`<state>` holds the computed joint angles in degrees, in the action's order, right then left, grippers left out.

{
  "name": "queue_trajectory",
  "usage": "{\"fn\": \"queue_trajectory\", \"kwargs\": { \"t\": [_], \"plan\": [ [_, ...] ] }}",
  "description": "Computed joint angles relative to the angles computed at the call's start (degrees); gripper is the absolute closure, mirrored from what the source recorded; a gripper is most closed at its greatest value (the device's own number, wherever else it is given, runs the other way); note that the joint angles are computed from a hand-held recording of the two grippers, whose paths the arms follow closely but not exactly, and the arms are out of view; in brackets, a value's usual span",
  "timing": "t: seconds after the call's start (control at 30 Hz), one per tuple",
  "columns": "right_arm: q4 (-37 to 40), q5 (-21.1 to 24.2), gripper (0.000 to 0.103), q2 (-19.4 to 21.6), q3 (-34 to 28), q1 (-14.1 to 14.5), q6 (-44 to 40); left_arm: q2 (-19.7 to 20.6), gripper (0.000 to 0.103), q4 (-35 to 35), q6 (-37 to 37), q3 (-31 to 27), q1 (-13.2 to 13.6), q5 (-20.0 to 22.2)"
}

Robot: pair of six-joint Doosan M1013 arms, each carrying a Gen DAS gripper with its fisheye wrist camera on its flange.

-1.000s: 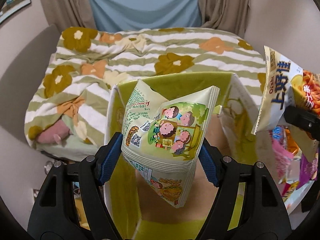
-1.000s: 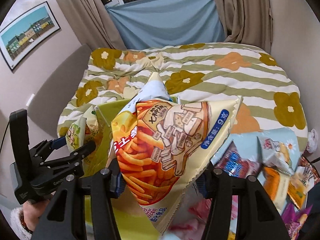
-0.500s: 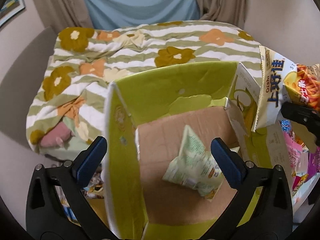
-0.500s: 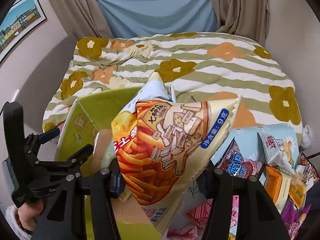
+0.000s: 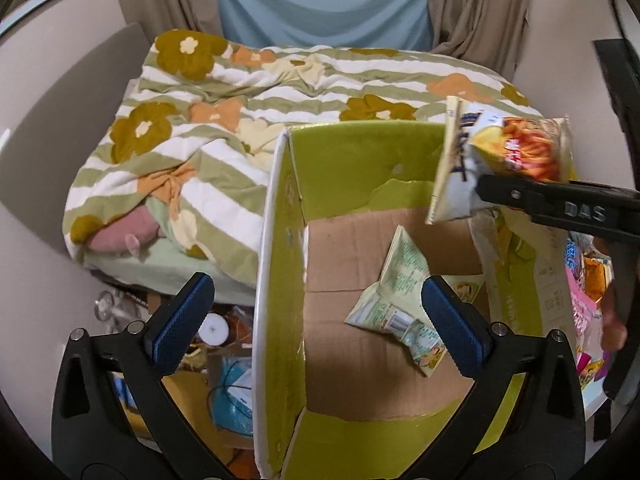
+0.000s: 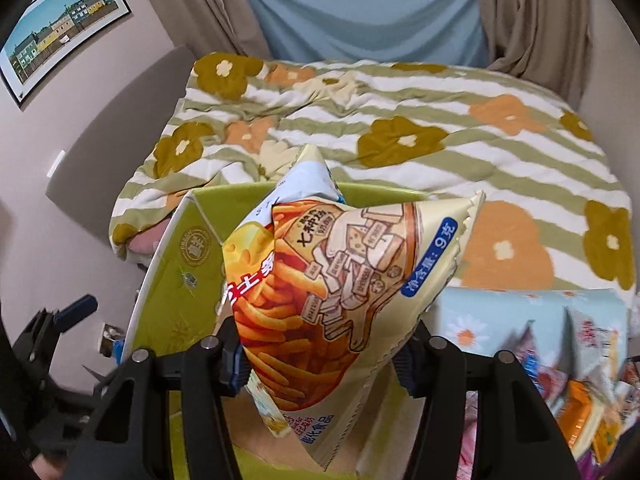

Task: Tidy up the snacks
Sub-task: 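Drop the green bag into the box with the left gripper while the right drops the fries bag, then move both grippers back over the snack pile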

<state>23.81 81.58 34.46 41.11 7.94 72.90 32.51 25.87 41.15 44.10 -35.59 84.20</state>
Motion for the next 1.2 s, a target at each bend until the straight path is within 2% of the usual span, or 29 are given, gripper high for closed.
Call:
{"fn": "queue_trajectory", "kwargs": {
  "t": [0.07, 0.1, 0.17, 0.2, 0.23, 0.43, 0.53, 0.83, 1.07, 1.2],
  "plan": [
    [0.43, -0.32, 0.05, 0.39, 0.3, 0.31, 0.4, -0.2, 0.0, -0.3, -0.34, 0.57, 0.04, -0.05],
    [0.91, -0.41, 0.047, 0.41, 0.58, 0.29, 0.3, -0.36, 0.0, -0.66, -0.59, 0.97, 0.1, -0.21],
    [0.53, -1.11, 0.021, 0.26, 1.4, 0.51, -0.08, -0.69, 0.0, -1.88, -1.41, 1.75, 0.21, -0.71],
    [0.0, -2.7, 0.003, -0.4, 2.7, 0.66, -0.95, -1.0, 0.0, -2.4, -1.99, 2.37, 0.2, -1.34],
    [-0.21, -4.1, 0.0, -1.04, 3.86, 0.7, -1.77, -1.23, 0.0, -2.65, -2.48, 2.86, 0.14, -1.77],
    [0.58, -8.05, 0.0, -3.66, 7.71, 0.16, -4.41, -1.8, 0.0, -2.97, -2.87, 3.68, -0.34, -2.7],
    [0.56, -6.72, 0.0, -4.05, 7.3, -0.06, -4.42, -1.63, 0.0, -1.88, -2.06, 2.75, -0.7, -2.38],
    [0.89, -7.85, 0.0, -8.8, 10.14, -2.28, -2.98, -1.48, 0.0, 0.68, 0.23, -0.72, -3.01, -3.45],
    [2.52, -9.45, 0.0, -13.92, 14.81, -6.64, -5.36, 0.41, 0.0, 2.94, -1.11, -5.62, -6.93, -2.44],
    [3.43, -9.77, 0.0, -16.44, 17.4, -10.51, -7.48, 3.11, 0.0, 3.13, -1.87, -10.34, -9.28, -1.3]
  ]
}}
